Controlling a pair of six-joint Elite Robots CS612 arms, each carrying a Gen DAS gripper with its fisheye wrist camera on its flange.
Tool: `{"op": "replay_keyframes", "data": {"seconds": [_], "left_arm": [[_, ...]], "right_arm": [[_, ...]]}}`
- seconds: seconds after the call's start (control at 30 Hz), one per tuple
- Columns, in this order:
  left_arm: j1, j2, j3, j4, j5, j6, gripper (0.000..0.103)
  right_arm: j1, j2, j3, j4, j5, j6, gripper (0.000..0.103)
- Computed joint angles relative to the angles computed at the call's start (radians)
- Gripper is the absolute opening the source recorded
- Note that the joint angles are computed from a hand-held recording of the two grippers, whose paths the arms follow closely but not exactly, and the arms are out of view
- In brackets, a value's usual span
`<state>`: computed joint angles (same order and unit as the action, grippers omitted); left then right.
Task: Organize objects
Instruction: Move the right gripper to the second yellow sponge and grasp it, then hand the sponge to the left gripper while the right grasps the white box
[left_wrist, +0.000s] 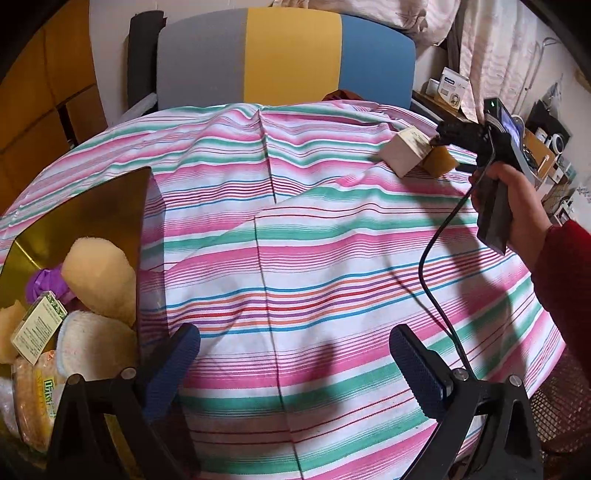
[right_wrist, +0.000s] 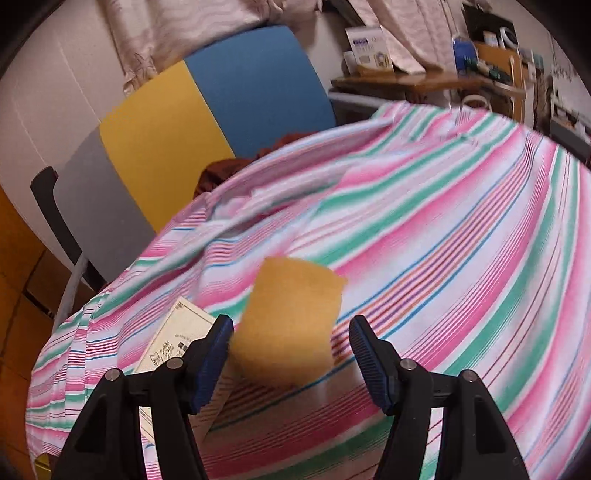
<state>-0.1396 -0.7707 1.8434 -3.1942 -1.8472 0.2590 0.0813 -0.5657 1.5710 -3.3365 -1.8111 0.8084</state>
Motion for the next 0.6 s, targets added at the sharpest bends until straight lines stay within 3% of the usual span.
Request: {"op": "replay_keyframes", "data": {"seconds": [0.07, 0.37, 0.6], "left_arm": [[0.000, 0.001, -0.001, 0.000, -0.001, -0.005, 0.103], [0.000, -0.004, 0.016, -0.008, -0.020, -0.010, 0.103], [0.008, -0.013, 0.036, -0.075, -0.023, -0.056, 0.103]], "right_arm": [[-0.005, 0.002, 0.016, -0.044, 0.016, 0.016, 0.049], [0.025, -0.022, 0.117, -0.168, 0.017, 0.073, 0.045], [0.082, -0.037, 0.167, -0.260, 0.053, -0.013, 0.045]]}}
